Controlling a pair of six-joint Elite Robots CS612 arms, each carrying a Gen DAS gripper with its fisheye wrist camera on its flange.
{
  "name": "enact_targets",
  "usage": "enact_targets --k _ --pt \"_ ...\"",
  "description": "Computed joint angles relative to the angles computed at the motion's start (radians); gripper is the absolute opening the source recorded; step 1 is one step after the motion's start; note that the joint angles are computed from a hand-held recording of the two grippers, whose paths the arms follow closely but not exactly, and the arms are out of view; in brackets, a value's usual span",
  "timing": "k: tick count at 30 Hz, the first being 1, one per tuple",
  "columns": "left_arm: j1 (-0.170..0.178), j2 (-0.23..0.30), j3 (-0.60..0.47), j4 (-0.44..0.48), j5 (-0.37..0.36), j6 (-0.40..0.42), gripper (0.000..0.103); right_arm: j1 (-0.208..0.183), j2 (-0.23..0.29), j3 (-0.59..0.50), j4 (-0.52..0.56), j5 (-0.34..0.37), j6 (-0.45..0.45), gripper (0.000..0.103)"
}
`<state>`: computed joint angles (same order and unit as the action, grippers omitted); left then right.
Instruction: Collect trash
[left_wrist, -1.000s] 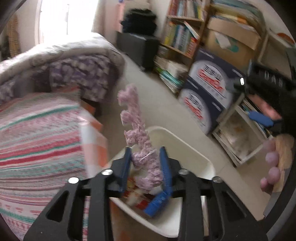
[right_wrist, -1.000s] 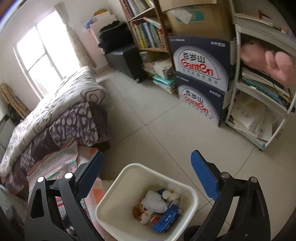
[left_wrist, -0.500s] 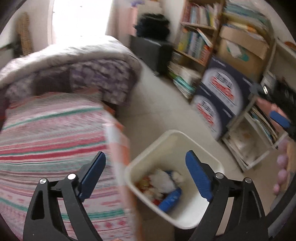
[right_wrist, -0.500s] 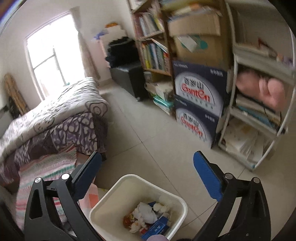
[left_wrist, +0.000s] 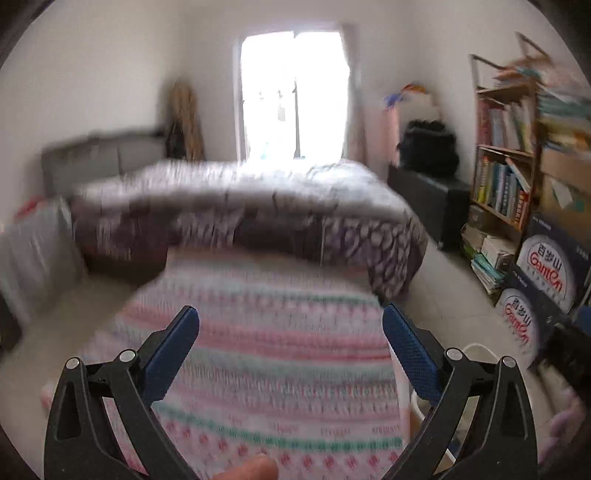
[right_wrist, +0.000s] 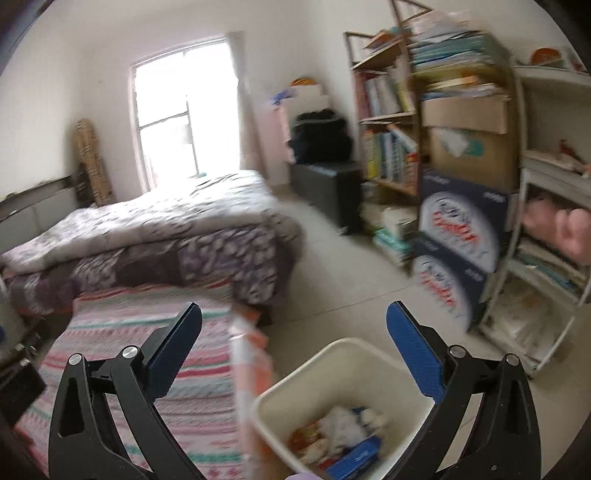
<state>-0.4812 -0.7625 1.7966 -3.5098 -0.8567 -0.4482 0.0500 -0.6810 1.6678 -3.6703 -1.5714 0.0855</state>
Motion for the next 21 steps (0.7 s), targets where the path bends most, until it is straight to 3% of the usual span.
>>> enact_targets --k 7,21 --pt "0.008 0.012 0.005 0.057 0.059 -0.046 0.097 0.034 0.022 -0.018 -0.001 0.002 -0.087 0.096" --pt "0.015 0.018 -0.005 0.097 0.029 -0.077 0.097 0.027 0.022 -0.027 0.077 0.02 -0.066 0.096"
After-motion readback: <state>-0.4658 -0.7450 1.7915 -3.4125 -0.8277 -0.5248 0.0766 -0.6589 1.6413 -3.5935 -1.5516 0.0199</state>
